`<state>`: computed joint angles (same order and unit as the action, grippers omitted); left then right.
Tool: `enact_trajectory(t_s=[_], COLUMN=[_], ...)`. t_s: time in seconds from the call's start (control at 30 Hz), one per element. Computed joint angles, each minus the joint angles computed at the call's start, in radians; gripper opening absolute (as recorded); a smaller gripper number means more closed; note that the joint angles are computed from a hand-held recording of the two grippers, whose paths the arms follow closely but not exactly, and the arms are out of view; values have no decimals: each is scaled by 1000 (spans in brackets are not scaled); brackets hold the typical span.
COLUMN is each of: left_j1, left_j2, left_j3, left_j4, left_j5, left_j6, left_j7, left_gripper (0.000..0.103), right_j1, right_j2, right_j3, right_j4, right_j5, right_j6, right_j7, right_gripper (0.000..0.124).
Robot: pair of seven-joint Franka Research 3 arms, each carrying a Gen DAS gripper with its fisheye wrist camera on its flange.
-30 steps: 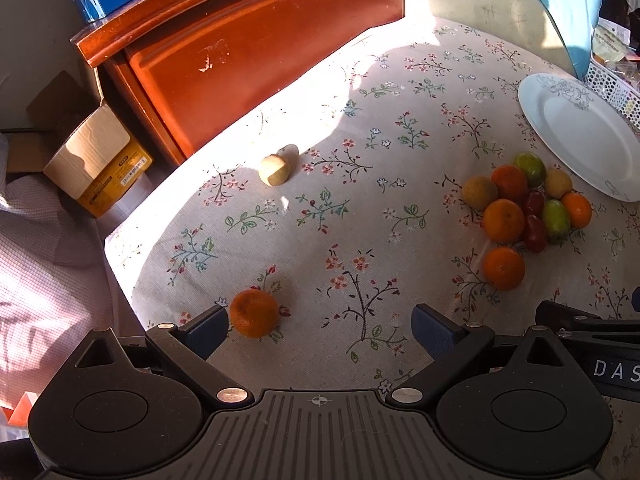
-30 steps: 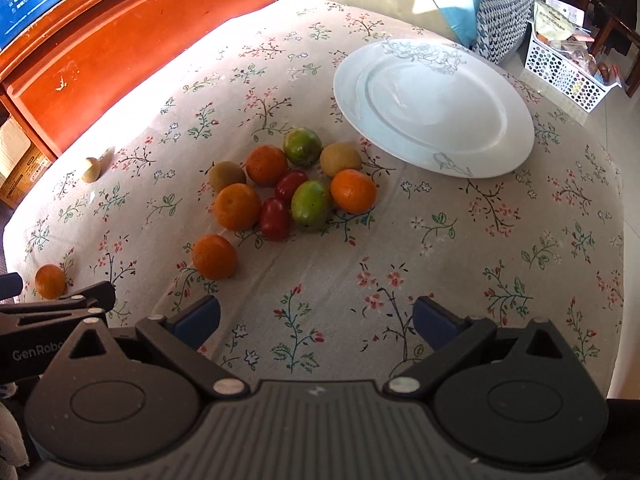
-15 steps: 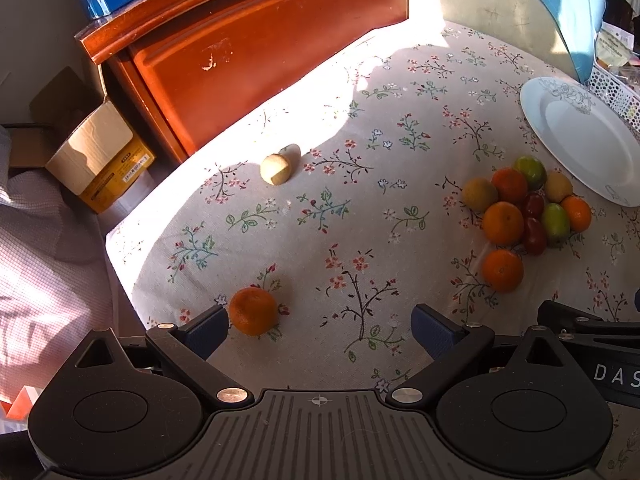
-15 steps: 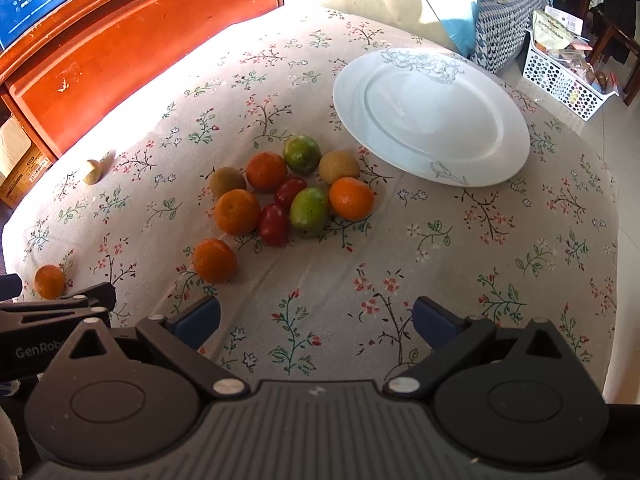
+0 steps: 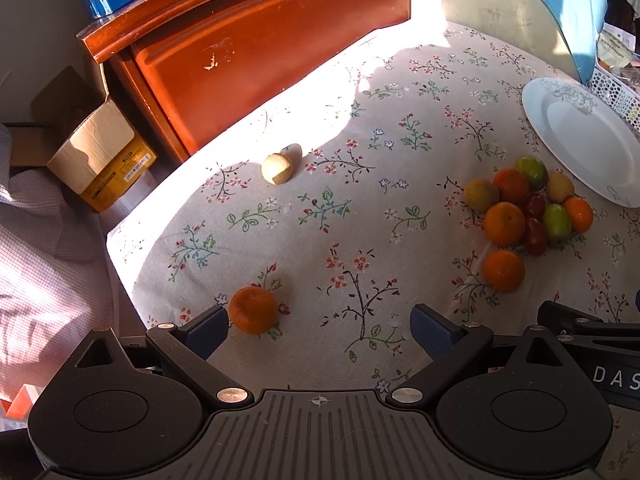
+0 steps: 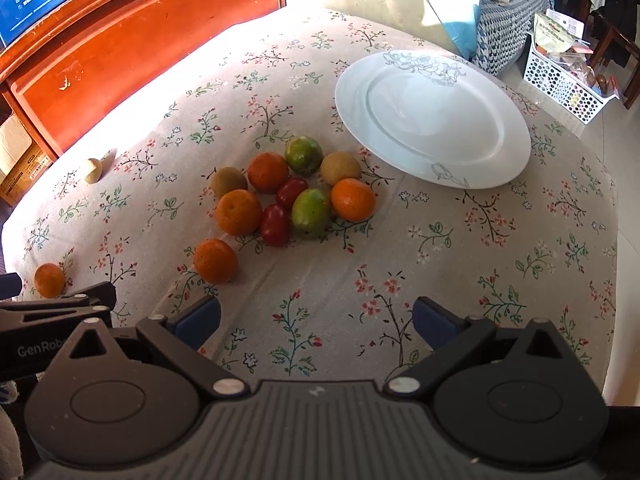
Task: Organize fruits
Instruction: 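Move the left tool to a loose orange while the right tool approaches the fruit pile, then close the left tool on the orange while the right tool grasps another orange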
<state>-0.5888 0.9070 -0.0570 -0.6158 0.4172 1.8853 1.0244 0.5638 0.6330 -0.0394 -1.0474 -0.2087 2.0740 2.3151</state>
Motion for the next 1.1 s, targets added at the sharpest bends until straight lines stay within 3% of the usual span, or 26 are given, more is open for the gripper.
enact_trajectory(t_s=[0.2,0.33,0.53,0.7,1.1], left_j1=[36,71,124,152,184], left_j2=[-93,-157,-231,-278,-334], left_j3=[-21,-29,-53,-62,-76], left_j4=[-163,-277,-422,-525,-639], left_j5=[-7,0,5,23,49], left_j6=[93,136,224,322,412], left_j7=[-39,-97,-161,-188,-215], left_gripper=[99,98,97,97,91], right_j1=[-18,-44,-64,-78,-85], right_j2=[-53,-121,-167,-170,-165], right_j3=[12,27,44,58,81], right_j4=[-95,-227,-328,-347,-367], right_j5=[19,55,93,141,227], right_j6=[87,214,337,368,430], right_j7=[-13,-11,-41,-61,-140], right_gripper=[100,97,88,81,72])
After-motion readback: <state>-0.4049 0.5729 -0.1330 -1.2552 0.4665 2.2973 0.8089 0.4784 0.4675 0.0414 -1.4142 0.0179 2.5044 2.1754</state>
